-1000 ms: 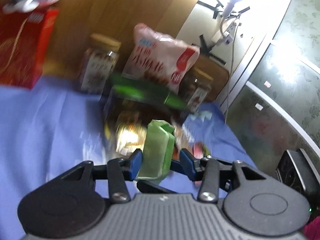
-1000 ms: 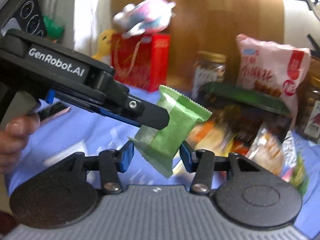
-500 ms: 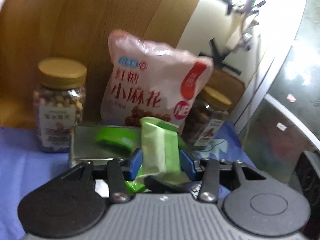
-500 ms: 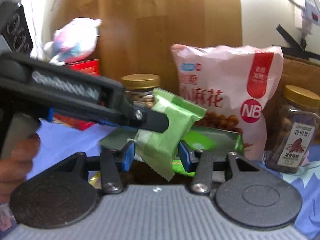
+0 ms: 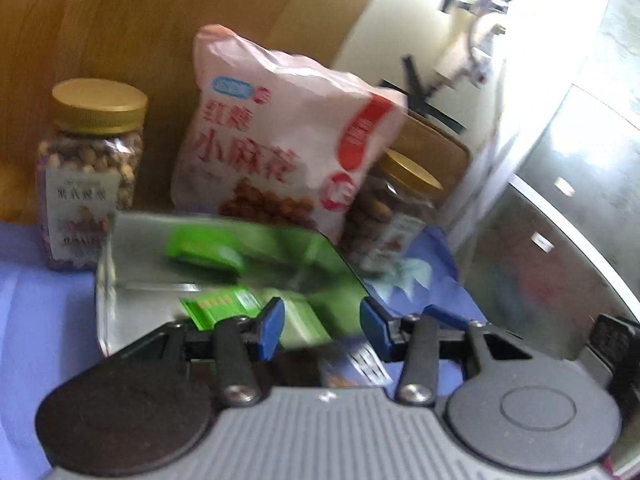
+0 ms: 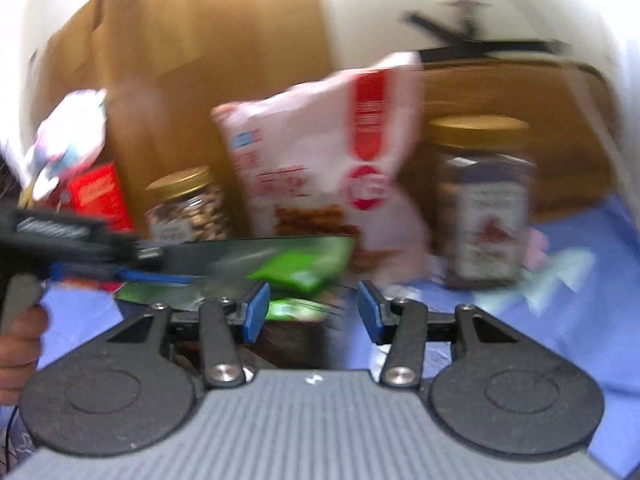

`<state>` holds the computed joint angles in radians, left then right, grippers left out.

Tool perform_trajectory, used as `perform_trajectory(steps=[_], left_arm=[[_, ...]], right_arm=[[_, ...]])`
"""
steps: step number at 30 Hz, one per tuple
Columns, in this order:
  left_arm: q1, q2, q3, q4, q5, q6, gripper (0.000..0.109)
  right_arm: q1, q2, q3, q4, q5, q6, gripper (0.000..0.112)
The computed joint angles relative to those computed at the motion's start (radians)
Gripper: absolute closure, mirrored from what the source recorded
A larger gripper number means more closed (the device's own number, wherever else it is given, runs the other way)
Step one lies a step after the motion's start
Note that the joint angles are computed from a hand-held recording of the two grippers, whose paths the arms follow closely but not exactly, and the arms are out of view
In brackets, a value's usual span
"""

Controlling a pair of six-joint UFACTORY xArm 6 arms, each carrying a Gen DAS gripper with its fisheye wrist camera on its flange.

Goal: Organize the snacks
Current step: 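Lower the pale green cake into the tin and open the left gripper, then grasp the green translucent snack bag with the left gripper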

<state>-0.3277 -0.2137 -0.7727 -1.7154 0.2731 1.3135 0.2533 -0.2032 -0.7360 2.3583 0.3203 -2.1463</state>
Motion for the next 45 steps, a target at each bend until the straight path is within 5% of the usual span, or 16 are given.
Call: perform_trajectory(steps=[7,13,19,21,23,25,29,37,45], left_arm=[[-0.123,0.018,0.027,0.099,-0.003,-0.127,0.067],[-0.229,0.137,-0.021,0.243,-0.061,-0.292,0.062],[-0.256,0.14,-0.014,0.293,-0.053,-0.377,0.071],[-0.28,0.121,0.011,0.312,-0.091,-0.374,0.092],[-0.264,0.086,0.04,0.23,-0.044,-0.309,0.097],[-0.263,0.063,0.061,0.156,-0.044,-0.259,0.098],[-0.229,-0.021,0.132,0.038,0.001,-0.174,0.099],[-0.116,-0.214,0.242,-0.073,0.125,-0.079,0.099],[0.001,-0.196,0.15,-0.115,0.069,-0.004,0.099]], right_arm=[[-0.174,-0.067,0.185,-0.257,0.128,0.485,0.06],[-0.211,-0.1,0.27,-0.418,0.273,0.639,0.06],[-0.23,-0.154,0.322,-0.566,0.395,0.607,0.043],[-0.167,-0.199,0.341,-0.568,0.331,0.533,0.041],[-0.082,-0.239,0.356,-0.527,0.219,0.429,0.034],[-0.011,-0.259,0.36,-0.466,0.136,0.334,0.035],[-0.013,-0.283,0.382,-0.481,0.166,0.343,0.052],[0.117,-0.369,0.37,-0.315,0.062,0.155,0.054],[0.23,-0.128,0.09,-0.096,0.016,-0.103,0.055]])
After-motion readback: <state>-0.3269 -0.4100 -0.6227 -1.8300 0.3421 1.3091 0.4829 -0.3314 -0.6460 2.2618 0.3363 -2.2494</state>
